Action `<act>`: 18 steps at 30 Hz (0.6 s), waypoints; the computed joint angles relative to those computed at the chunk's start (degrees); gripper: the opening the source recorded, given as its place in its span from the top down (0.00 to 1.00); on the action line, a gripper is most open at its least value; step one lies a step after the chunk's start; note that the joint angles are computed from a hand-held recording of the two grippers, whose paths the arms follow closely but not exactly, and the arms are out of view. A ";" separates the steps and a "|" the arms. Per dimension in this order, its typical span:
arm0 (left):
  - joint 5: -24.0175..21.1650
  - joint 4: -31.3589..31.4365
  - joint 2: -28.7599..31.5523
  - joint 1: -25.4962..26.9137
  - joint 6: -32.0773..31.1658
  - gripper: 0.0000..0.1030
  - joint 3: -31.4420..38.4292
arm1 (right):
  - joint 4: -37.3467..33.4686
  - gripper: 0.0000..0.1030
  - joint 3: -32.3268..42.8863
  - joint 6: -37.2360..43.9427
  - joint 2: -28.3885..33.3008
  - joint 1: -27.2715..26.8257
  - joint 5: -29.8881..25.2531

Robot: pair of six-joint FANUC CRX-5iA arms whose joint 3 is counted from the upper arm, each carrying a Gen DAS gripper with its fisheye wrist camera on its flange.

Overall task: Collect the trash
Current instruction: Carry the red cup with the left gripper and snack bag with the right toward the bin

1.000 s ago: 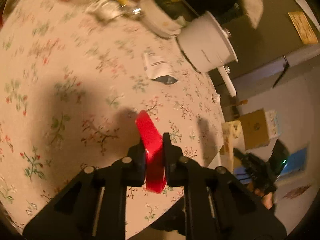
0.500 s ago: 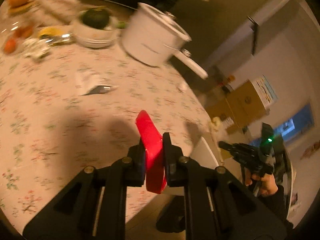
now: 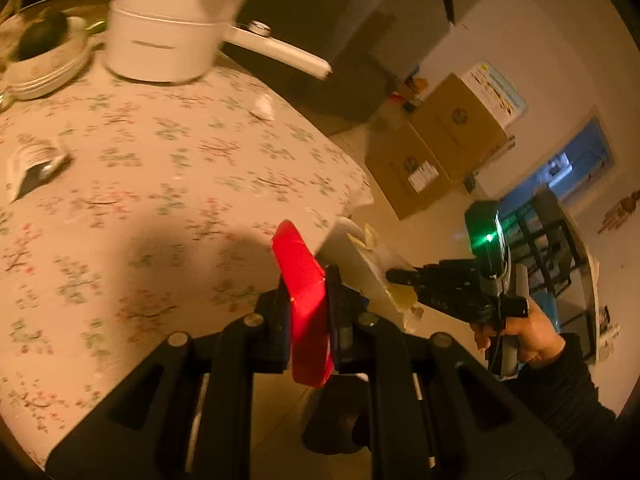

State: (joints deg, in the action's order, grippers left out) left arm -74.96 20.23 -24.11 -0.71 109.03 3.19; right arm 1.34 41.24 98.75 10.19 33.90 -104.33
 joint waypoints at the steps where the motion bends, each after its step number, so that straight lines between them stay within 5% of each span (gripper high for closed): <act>1: 0.70 -0.73 0.82 -1.52 0.40 0.85 0.48 | 0.25 0.94 -0.19 0.07 0.05 -0.14 -0.02; 3: 1.70 -1.79 2.37 -3.93 1.18 0.85 1.46 | 0.21 0.91 -0.24 -0.25 0.26 -0.53 -0.38; 8: 2.73 -3.31 6.00 -8.04 1.97 0.85 3.48 | -0.55 0.51 0.94 -1.54 0.63 -2.19 -0.96; 18: 4.13 -6.99 10.71 -13.52 3.19 0.85 5.06 | -2.16 0.44 3.85 -3.21 1.61 -5.61 -1.82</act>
